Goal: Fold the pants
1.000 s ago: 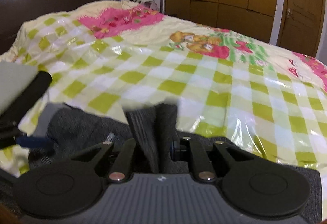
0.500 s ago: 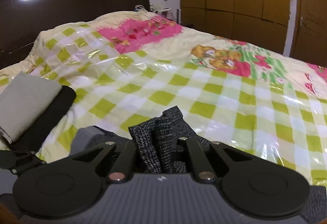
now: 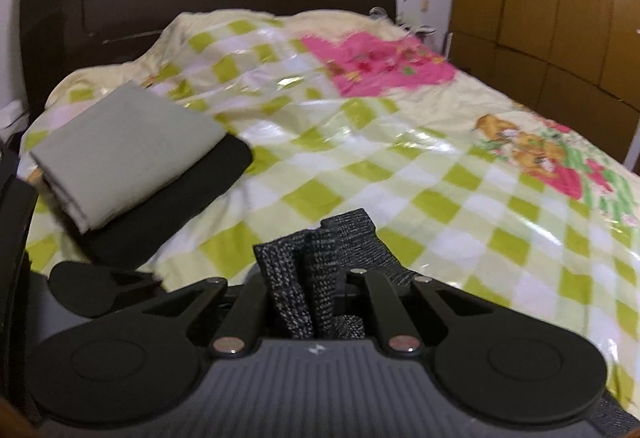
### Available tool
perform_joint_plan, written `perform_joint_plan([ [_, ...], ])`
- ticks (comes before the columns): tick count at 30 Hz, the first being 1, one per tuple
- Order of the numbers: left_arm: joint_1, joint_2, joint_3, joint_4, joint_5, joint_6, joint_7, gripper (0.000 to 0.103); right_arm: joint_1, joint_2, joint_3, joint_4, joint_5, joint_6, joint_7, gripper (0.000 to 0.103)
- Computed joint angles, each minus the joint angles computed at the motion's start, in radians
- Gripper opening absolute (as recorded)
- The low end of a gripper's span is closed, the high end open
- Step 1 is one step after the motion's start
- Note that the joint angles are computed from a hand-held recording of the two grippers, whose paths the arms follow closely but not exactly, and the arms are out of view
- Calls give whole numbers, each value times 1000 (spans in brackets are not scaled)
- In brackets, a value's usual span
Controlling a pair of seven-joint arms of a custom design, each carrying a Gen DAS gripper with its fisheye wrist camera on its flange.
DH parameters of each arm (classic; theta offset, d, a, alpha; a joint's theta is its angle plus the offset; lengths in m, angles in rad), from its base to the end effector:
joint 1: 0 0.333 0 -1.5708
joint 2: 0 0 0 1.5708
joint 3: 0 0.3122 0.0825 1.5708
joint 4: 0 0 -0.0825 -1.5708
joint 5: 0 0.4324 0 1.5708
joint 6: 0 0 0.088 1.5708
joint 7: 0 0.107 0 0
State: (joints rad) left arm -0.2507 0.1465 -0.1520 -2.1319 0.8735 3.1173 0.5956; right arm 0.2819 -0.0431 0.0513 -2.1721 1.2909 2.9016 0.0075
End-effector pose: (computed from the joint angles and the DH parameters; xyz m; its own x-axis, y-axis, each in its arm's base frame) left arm 0.5529 -0.3044 0.3847 -0.3131 -0.9458 0.0861 -0.6498 0.1472 -0.7457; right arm 0.5803 0.1400 0.4374 0.6271 -0.7728 0.0976 -0.3949 -0.4235 -0.8153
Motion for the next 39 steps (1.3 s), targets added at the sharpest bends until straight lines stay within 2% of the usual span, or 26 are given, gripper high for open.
perform_joint_plan([
  [8, -3, 7, 7, 4, 13, 9, -14, 78, -1, 14, 4, 6, -16, -13, 34, 8],
  [12, -1, 7, 6, 2, 9, 13, -9, 78, 2, 19, 7, 20, 38, -19, 13, 8],
  [15, -1, 5, 8, -1, 10, 17, -9, 78, -1, 31, 8, 27, -12, -39, 44, 8],
  [19, -5, -14, 12, -18, 22, 6, -24, 80, -21, 50, -1, 36, -127, -143, 167, 14],
  [23, 13, -52, -13, -58, -25, -30, -6, 80, -39, 42, -5, 36, -105, -221, 159, 27],
  [27, 29, -121, -29, -118, -52, -66, -8, 80, -57, 5, -21, 11, -102, -314, 147, 28],
  [33, 65, -208, -61, -119, 143, -152, -165, 80, -90, -60, -64, -33, -89, -430, 189, 30],
  [36, 81, -224, -78, -88, 261, -173, -241, 80, -101, -86, -80, -45, -62, -442, 187, 30],
  [39, 75, -202, -91, -30, 329, -211, -259, 81, -112, -108, -95, -58, -48, -440, 172, 32],
])
